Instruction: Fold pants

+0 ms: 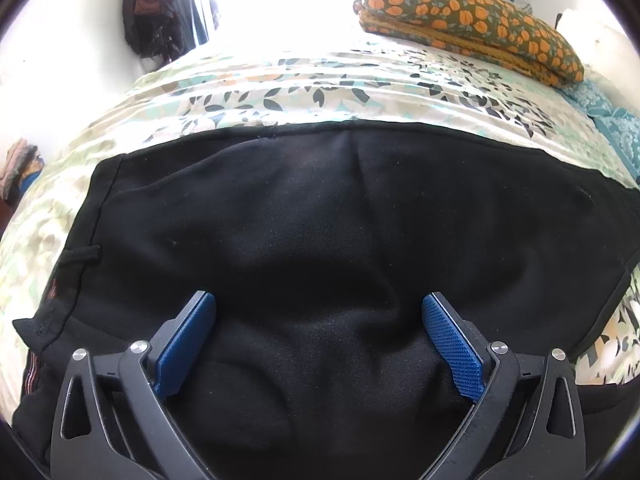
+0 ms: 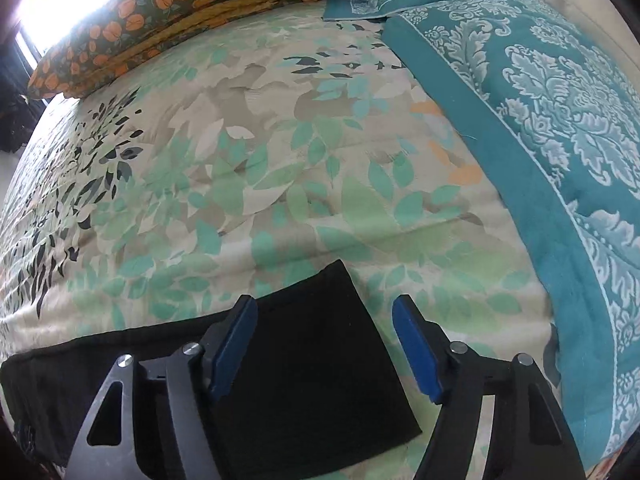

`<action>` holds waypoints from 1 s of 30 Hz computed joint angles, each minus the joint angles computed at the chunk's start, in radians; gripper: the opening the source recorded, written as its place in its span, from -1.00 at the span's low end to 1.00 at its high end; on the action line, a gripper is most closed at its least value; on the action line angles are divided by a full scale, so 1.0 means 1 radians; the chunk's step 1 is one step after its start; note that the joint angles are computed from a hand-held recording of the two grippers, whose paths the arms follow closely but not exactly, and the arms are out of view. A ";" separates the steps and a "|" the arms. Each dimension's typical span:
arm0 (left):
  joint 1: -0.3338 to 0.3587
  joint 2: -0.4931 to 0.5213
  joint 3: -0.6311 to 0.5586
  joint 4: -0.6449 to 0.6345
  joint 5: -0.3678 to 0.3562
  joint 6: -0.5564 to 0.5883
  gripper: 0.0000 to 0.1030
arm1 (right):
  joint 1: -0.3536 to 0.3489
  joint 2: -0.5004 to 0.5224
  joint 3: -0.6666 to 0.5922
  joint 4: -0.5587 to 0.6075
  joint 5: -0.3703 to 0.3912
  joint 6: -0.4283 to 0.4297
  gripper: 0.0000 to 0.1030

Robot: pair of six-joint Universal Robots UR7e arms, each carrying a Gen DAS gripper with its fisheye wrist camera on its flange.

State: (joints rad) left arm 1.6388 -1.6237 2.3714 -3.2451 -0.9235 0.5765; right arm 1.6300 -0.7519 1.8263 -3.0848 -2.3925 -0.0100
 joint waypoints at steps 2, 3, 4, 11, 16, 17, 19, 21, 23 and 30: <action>-0.001 0.002 0.002 -0.008 0.001 0.004 0.99 | -0.011 0.028 -0.023 -0.018 -0.015 -0.020 0.36; 0.000 0.002 0.002 -0.010 0.000 0.005 0.99 | -0.019 0.038 -0.034 -0.021 -0.016 -0.027 0.36; 0.001 0.003 0.002 -0.012 -0.001 0.006 0.99 | -0.027 0.043 -0.038 -0.020 -0.011 -0.028 0.36; 0.002 0.007 0.003 -0.022 0.000 0.011 0.99 | -0.011 -0.021 0.064 -0.142 0.107 -0.082 -0.82; -0.009 -0.005 -0.010 0.040 0.019 -0.021 0.99 | 0.101 -0.150 0.279 -0.305 0.201 -0.105 -0.84; -0.015 -0.017 -0.020 0.090 0.030 -0.045 0.99 | 0.132 -0.176 0.331 -0.333 0.215 -0.101 -0.86; -0.050 -0.057 -0.054 0.275 0.092 -0.138 0.98 | 0.199 -0.218 0.431 -0.385 0.226 -0.071 -0.87; -0.100 -0.121 -0.063 0.429 0.139 -0.254 0.98 | 0.277 -0.247 0.526 -0.445 0.217 -0.036 -0.88; -0.138 -0.200 -0.054 0.512 0.080 -0.312 0.98 | 0.360 -0.268 0.611 -0.490 0.201 0.017 -0.88; -0.162 -0.155 -0.202 0.911 -0.282 -0.576 0.98 | 0.593 -0.281 0.766 -0.566 0.101 0.215 -0.89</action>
State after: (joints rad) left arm 1.4772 -1.7783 2.1692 -2.3341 -1.2053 0.0009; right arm 2.2227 -1.0327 2.5919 -3.6508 -2.2919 0.2045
